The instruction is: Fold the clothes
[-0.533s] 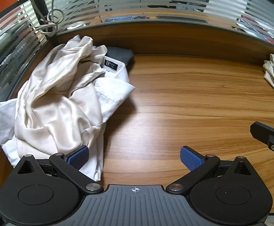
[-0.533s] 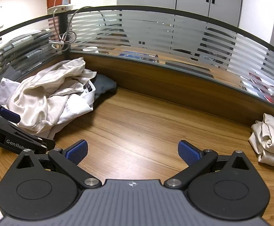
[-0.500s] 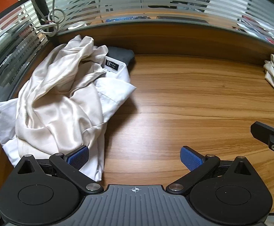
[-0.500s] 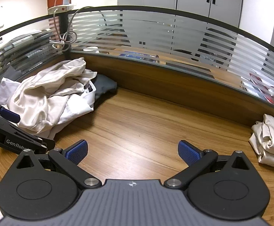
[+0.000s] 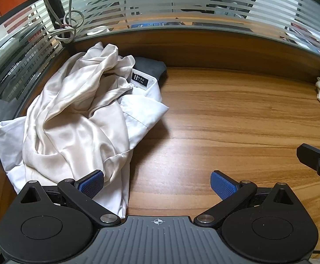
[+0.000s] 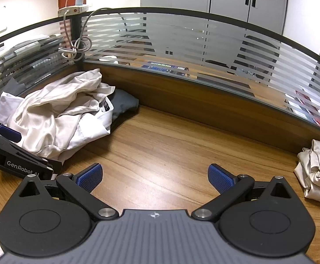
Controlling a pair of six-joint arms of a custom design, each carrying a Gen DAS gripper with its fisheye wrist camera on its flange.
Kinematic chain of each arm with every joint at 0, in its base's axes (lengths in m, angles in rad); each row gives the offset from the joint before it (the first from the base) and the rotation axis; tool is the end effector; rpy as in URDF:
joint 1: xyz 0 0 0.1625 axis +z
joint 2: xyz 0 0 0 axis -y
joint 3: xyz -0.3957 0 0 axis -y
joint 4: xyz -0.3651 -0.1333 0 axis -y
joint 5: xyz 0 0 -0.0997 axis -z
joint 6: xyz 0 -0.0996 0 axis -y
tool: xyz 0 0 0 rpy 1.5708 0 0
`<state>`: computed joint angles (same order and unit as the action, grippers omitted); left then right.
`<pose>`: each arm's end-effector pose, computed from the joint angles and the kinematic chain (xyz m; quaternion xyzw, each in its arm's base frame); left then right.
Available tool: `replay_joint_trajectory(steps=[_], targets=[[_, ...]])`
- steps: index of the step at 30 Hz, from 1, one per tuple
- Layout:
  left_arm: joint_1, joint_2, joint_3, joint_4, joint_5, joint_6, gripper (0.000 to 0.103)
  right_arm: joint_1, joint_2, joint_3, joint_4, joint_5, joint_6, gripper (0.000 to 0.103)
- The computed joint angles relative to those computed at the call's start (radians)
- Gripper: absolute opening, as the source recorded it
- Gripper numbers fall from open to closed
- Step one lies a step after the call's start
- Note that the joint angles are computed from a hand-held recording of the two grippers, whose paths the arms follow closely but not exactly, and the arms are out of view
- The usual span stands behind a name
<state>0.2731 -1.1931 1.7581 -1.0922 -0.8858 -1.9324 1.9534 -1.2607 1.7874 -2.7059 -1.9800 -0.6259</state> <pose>-0.3686 -0.3071 0.2099 -0.0958 0.8280 -0.3116 0.4562 0.2999 -0.4942 0.3378 0.3981 -0.8473 0.2676 0.2280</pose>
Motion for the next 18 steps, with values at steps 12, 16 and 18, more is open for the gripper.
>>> replay_joint_trajectory(steps=[12, 16, 18], targets=[[0.019, 0.002, -0.004, 0.001, -0.001, -0.001, 0.103, 0.001, 0.040, -0.033, 0.021, -0.007, 0.004, 0.102], [0.020, 0.000, -0.001, -0.001, -0.003, -0.001, 0.103, 0.003, 0.050, -0.038, 0.023, -0.009, 0.004, 0.102], [0.022, 0.001, -0.001, -0.002, -0.004, 0.000, 0.103, 0.004, 0.051, -0.039, 0.023, -0.009, 0.005, 0.102]])
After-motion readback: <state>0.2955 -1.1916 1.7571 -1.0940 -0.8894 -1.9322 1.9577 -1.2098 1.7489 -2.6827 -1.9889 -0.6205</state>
